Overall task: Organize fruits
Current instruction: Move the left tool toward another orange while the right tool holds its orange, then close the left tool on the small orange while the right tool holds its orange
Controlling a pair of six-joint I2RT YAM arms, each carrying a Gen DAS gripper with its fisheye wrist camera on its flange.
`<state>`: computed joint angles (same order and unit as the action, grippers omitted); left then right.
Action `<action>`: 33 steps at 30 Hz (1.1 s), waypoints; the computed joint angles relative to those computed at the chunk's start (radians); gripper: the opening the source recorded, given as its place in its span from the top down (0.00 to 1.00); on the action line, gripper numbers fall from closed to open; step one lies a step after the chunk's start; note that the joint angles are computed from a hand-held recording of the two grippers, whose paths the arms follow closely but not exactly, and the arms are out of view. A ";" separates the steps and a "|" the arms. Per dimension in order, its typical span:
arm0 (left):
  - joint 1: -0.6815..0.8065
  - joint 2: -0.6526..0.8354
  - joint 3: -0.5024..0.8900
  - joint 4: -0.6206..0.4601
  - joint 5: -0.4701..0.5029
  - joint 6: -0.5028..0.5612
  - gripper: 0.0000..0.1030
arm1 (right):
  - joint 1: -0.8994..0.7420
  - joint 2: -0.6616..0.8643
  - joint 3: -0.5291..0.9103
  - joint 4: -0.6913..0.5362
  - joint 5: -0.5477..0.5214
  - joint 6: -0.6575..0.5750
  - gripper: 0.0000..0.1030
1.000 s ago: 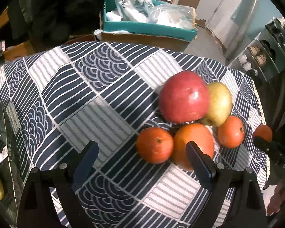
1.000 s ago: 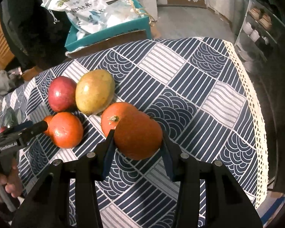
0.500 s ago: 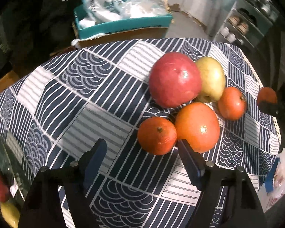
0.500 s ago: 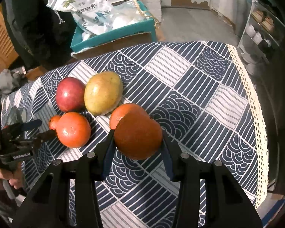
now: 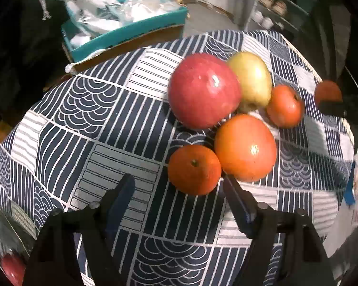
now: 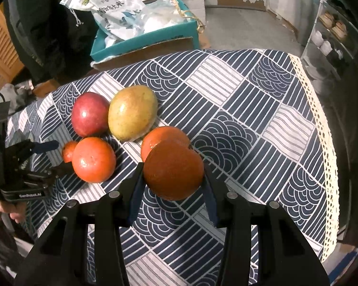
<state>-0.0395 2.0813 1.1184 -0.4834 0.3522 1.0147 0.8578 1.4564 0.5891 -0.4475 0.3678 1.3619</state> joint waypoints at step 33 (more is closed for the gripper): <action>0.021 -0.055 -0.077 0.072 0.058 -0.003 0.56 | 0.014 0.040 0.080 -0.057 0.027 -0.023 0.57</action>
